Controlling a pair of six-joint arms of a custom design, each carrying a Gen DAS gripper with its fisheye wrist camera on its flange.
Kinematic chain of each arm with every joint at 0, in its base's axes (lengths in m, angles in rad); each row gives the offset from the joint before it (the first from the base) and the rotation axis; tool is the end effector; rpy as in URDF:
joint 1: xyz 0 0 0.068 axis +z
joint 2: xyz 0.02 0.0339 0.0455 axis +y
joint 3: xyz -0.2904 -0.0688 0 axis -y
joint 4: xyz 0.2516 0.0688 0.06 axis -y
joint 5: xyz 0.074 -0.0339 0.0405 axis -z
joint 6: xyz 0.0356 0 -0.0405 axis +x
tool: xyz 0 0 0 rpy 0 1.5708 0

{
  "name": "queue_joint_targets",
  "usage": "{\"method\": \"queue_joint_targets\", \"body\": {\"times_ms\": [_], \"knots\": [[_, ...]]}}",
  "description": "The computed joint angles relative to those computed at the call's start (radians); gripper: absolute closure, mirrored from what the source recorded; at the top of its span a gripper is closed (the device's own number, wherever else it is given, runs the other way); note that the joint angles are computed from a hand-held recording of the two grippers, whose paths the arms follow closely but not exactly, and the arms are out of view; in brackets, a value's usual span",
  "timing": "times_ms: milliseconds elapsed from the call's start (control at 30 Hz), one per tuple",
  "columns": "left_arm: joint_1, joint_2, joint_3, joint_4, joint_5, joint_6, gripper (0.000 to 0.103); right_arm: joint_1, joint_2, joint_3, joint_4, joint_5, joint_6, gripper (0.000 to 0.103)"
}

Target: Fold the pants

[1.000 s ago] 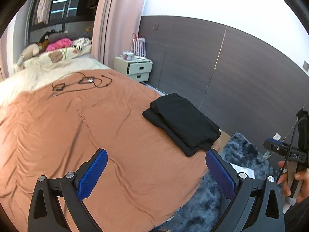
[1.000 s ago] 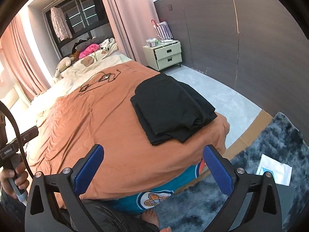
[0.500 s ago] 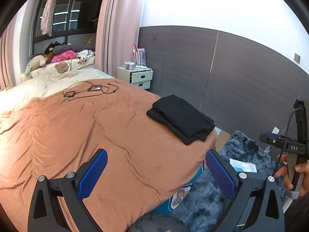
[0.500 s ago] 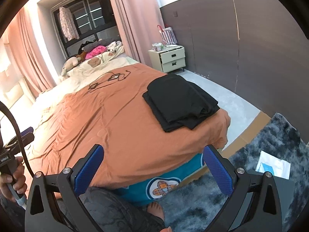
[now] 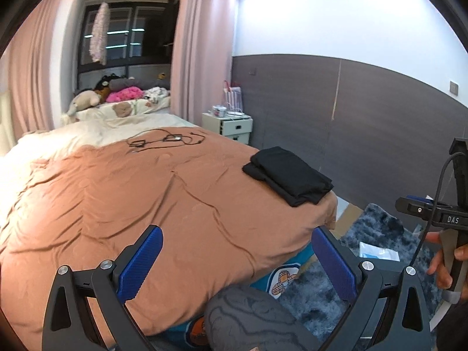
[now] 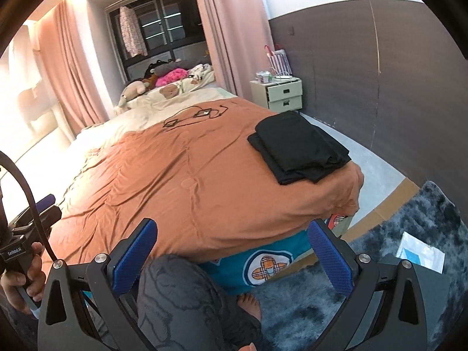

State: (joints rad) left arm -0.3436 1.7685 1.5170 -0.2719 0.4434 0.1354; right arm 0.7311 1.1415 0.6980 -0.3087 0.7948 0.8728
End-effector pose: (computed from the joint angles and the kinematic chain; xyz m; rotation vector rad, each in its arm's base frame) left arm 0.3975 -0.1584 0.3407 0.7544 1.9511 -0.5895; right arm 0.1840 0.1309 0.2562 0.5141 2.0052 0.0406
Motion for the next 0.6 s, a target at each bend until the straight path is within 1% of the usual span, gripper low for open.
{"method": "queue_joint_targets", "body": {"times_ms": [67, 233, 267, 367, 467, 600], "knots": [[0.008, -0.034, -0.052, 0.022, 0.001, 0.002, 0.001, 0.049, 0.003, -0.007, -0.009, 0.042, 0.031, 0.000], [0.017, -0.142, -0.206, 0.099, -0.029, 0.019, 0.000, 0.152, 0.011, -0.024, -0.041, 0.133, 0.103, 0.000], [0.019, -0.159, -0.229, 0.109, -0.029, 0.019, 0.000, 0.191, 0.028, -0.021, -0.066, 0.167, 0.151, 0.000], [0.024, -0.203, -0.292, 0.138, -0.031, 0.018, 0.000, 0.250, 0.073, -0.006, -0.119, 0.230, 0.225, 0.000], [0.031, -0.231, -0.331, 0.150, -0.024, 0.017, 0.000, 0.278, 0.106, -0.003, -0.117, 0.247, 0.246, 0.000], [0.043, -0.266, -0.381, 0.163, -0.011, 0.017, 0.000, 0.325, 0.159, 0.004, -0.166, 0.285, 0.366, 0.000]]}}
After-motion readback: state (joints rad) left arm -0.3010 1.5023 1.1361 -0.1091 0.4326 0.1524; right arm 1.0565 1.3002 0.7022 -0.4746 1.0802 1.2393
